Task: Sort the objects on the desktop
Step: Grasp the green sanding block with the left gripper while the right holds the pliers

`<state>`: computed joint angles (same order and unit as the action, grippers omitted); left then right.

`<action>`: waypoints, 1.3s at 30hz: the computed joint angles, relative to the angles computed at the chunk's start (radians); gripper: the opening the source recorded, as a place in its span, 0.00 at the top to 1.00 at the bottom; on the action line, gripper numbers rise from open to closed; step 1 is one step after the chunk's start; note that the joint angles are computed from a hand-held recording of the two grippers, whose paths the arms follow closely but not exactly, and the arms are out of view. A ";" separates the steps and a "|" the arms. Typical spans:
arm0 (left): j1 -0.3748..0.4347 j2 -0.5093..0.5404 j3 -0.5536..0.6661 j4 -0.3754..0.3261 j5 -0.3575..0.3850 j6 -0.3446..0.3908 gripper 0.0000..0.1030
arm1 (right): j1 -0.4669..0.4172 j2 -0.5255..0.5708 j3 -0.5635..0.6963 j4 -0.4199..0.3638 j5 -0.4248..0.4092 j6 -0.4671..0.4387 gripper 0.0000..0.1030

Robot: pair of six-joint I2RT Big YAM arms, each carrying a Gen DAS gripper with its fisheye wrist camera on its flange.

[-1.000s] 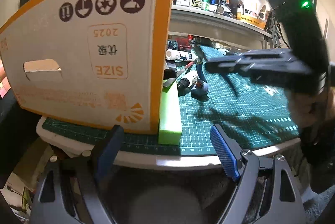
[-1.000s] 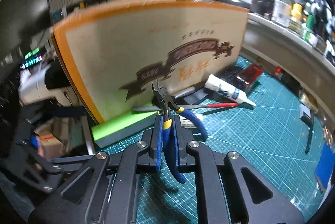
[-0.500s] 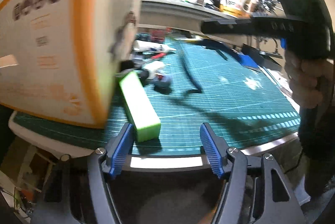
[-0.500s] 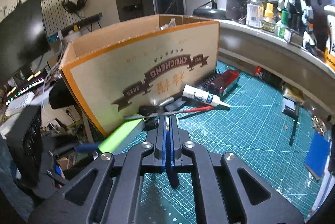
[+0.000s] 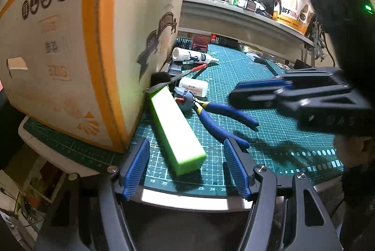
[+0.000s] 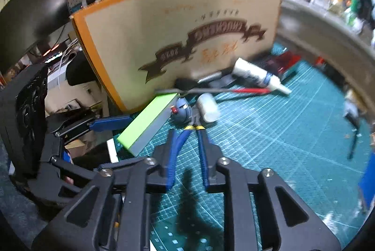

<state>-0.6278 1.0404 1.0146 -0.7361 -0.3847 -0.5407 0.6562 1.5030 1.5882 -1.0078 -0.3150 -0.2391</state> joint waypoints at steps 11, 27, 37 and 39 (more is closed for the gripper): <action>0.017 0.019 0.010 0.014 -0.012 -0.022 0.37 | 0.023 0.131 0.115 -0.059 0.023 -0.033 0.66; 0.042 0.026 0.028 -0.034 -0.030 -0.017 0.73 | 0.026 0.165 0.159 -0.116 -0.044 -0.178 0.76; 0.046 0.030 0.038 -0.051 -0.024 0.000 0.75 | 0.014 0.166 0.147 -0.107 -0.057 -0.171 0.77; 0.050 0.030 0.043 -0.057 -0.014 0.001 0.79 | 0.012 0.151 0.129 -0.089 -0.047 -0.160 0.78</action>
